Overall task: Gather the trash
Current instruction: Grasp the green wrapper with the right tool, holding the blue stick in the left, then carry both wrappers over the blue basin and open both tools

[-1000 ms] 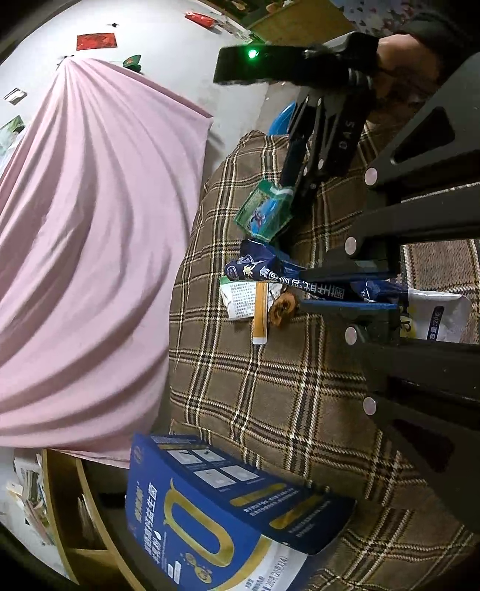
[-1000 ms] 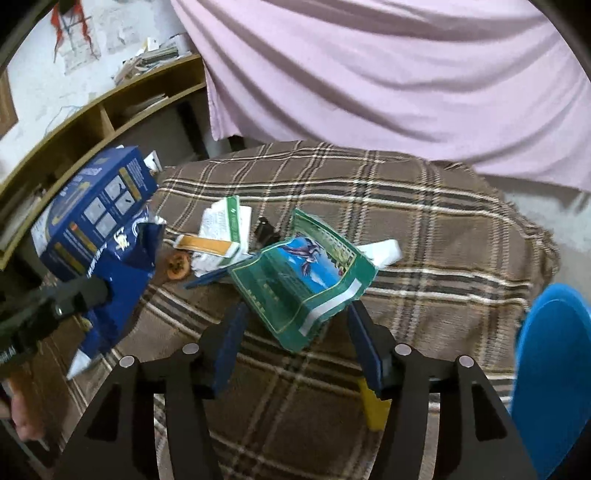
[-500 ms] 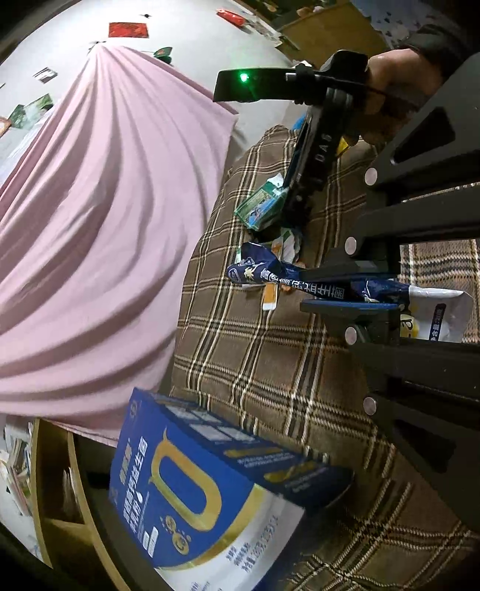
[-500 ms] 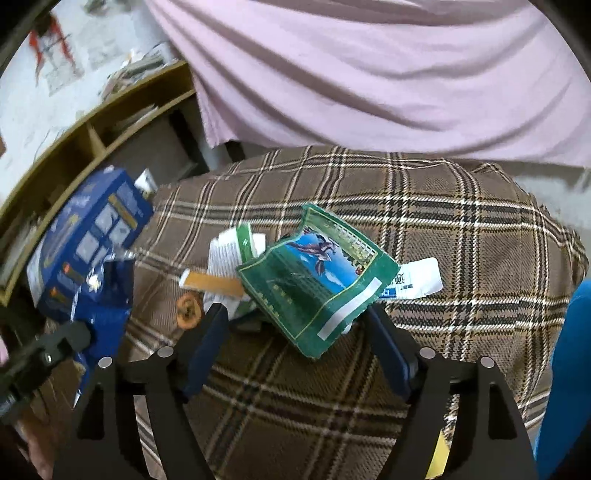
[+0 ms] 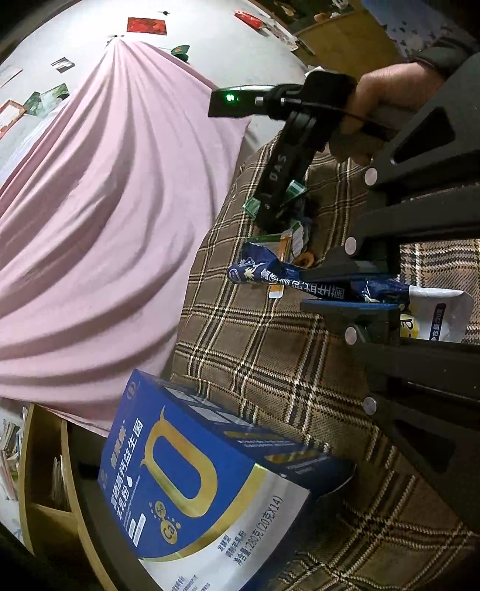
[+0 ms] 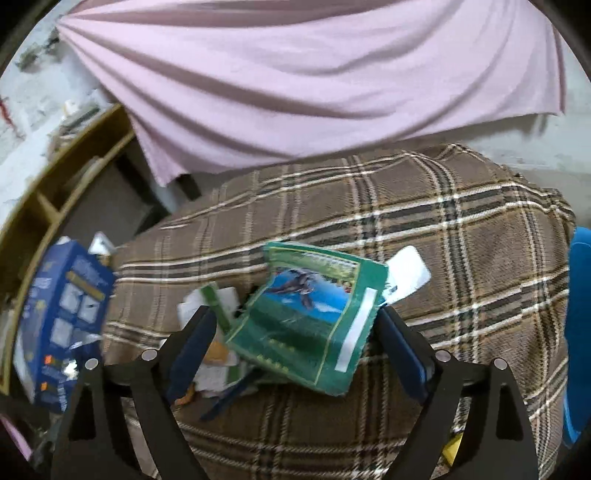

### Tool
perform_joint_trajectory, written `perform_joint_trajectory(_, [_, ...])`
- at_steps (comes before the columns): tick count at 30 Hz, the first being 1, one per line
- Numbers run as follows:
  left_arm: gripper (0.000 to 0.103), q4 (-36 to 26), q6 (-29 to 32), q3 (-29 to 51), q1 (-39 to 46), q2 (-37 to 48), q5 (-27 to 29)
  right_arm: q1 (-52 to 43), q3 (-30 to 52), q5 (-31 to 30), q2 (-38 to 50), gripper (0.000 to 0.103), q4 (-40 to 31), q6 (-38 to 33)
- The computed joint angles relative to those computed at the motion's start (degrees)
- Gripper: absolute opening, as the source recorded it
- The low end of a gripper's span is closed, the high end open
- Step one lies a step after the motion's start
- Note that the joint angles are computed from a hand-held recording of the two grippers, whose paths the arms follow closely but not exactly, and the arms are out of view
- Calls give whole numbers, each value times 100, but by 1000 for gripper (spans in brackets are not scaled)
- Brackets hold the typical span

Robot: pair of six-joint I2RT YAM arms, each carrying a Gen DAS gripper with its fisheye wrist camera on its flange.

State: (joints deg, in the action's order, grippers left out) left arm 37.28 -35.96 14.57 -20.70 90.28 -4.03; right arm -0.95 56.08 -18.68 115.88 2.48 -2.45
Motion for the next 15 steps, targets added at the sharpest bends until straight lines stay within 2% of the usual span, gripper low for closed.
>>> perform_joint_trajectory(5, [6, -88, 37, 82, 35, -8, 18, 48, -101, 307, -22, 64, 125, -164])
perform_joint_trajectory(12, [6, -134, 17, 110, -135, -58, -151, -233, -472, 58, -323, 62, 260, -731])
perform_joint_trajectory(15, [6, -165, 51, 76, -304, -216, -348, -451, -894, -247, -662, 62, 570, -932])
